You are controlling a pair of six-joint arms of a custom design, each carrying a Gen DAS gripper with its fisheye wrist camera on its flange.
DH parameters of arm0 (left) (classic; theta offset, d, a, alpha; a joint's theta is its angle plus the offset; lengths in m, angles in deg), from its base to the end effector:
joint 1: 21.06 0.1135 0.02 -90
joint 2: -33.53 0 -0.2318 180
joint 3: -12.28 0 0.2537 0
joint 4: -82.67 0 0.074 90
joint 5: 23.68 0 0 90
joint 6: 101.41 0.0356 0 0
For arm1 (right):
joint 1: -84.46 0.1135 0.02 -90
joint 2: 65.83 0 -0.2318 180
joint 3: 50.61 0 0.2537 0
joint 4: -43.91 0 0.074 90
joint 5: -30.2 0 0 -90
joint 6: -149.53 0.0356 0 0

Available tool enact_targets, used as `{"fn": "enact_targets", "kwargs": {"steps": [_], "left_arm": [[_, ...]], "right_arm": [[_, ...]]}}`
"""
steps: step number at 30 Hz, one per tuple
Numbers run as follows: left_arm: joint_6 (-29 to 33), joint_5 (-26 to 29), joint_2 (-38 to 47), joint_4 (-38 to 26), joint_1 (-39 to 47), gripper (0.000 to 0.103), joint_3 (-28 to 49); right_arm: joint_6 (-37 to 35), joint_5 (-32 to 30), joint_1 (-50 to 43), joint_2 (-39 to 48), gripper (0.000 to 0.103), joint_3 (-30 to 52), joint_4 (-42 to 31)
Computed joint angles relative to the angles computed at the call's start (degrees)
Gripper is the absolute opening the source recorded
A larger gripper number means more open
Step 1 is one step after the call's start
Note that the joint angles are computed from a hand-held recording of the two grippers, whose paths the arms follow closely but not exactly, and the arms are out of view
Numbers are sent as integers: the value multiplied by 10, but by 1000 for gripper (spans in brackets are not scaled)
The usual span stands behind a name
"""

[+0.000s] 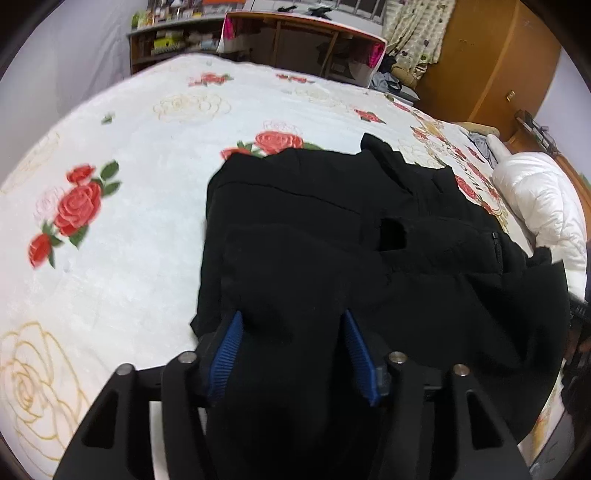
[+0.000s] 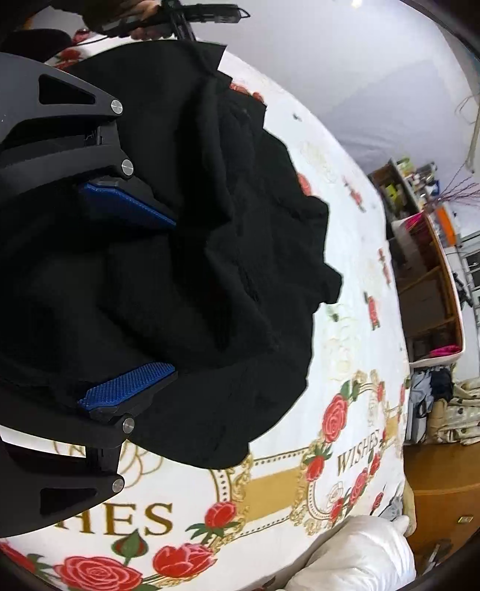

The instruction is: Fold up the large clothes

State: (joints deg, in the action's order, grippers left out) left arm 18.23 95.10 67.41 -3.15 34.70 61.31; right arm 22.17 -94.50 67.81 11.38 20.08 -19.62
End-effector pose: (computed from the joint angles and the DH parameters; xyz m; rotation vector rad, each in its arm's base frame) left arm 0.0745 0.0790 0.2097 -0.4682 2.5121 -0.1865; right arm 0.2511 -0.0539 0.2137 -0.5891 2.4538 0.5002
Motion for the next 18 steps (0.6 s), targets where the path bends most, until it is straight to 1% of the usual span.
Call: {"fn": "enact_targets", "kwargs": {"steps": [1, 2, 3, 4, 5, 6, 7, 8, 9, 10, 12, 15, 17, 18], "left_arm": [[-6, 6, 18, 1, -4, 71, 4], [-21, 2, 17, 4, -14, 71, 5], [-38, -7, 6, 7, -27, 70, 5], [-51, -18, -8, 8, -42, 65, 4], [-68, -49, -26, 12, -71, 47, 3], [-75, -73, -36, 11, -94, 38, 3], [-75, -83, -44, 6, -106, 34, 6], [-72, -89, -54, 1, -110, 27, 11], [-67, -94, -62, -8, -111, 22, 20], [-57, -88, -66, -19, -100, 21, 33], [-11, -47, -63, -50, -39, 19, 69], [44, 5, -31, -85, 38, 18, 134], [66, 43, 9, -106, 73, 18, 183], [60, 56, 23, -107, 75, 18, 203]], "right_arm": [[4, 6, 3, -13, 70, -11, 11], [14, 8, 4, -30, 56, -23, 21], [22, 10, 2, -40, 48, -29, 24], [25, 9, -1, -39, 35, -27, 26], [26, 4, -9, -42, 25, -27, 25], [23, -3, -18, -45, 23, -24, 19], [22, -7, -23, -47, 19, -23, 16], [19, -12, -30, -54, 17, -22, 10], [18, -12, -33, -63, 16, -22, 7], [15, -12, -39, -84, 15, -25, 3], [9, -20, -54, -113, 14, -18, -8], [3, -54, -93, -121, 13, 26, -46], [-3, -69, -110, -115, 13, 59, -64], [-2, -73, -112, -113, 13, 72, -68]]}}
